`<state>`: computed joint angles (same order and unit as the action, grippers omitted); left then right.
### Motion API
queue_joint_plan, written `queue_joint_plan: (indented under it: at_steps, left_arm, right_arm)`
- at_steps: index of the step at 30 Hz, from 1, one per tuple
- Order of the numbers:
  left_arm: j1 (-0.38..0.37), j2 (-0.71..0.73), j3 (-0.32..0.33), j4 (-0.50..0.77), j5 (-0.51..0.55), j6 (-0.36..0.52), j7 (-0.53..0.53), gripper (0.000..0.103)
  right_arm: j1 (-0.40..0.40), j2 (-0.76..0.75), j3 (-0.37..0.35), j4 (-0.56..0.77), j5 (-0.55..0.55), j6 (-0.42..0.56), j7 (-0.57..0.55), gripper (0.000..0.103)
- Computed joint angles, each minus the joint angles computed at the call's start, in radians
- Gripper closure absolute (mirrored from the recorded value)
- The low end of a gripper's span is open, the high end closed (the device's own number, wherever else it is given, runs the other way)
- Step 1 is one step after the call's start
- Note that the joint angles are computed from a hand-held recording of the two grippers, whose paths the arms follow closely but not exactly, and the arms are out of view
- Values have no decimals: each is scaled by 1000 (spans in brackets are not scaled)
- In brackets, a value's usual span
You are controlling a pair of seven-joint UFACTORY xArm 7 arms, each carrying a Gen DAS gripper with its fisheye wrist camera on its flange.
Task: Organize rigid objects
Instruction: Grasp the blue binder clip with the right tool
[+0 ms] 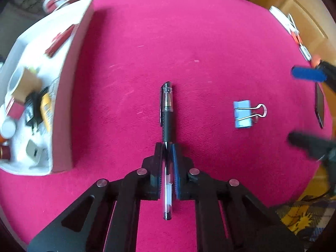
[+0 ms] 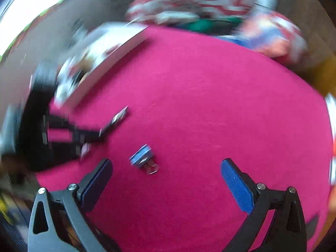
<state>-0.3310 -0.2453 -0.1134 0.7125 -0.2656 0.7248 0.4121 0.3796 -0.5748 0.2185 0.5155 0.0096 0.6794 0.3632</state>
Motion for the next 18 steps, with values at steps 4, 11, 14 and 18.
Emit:
queue_joint_plan:
  at_steps: [4,11,14,18]
  left_arm:
    - [13,-18,16,4,-25,17,-17,95]
    - [20,-63,16,-4,-34,23,-73,95]
    - [18,-74,19,-14,-34,16,-85,95]
    - [21,-75,39,-23,-47,-3,-60,95]
  right_arm:
    - [29,122,-21,48,2,-23,-111,25]
    - [25,255,-29,112,-23,-4,-265,46]
    - [29,252,-29,106,-27,-2,-335,51]
    - [34,271,-26,120,-7,-8,-381,69]
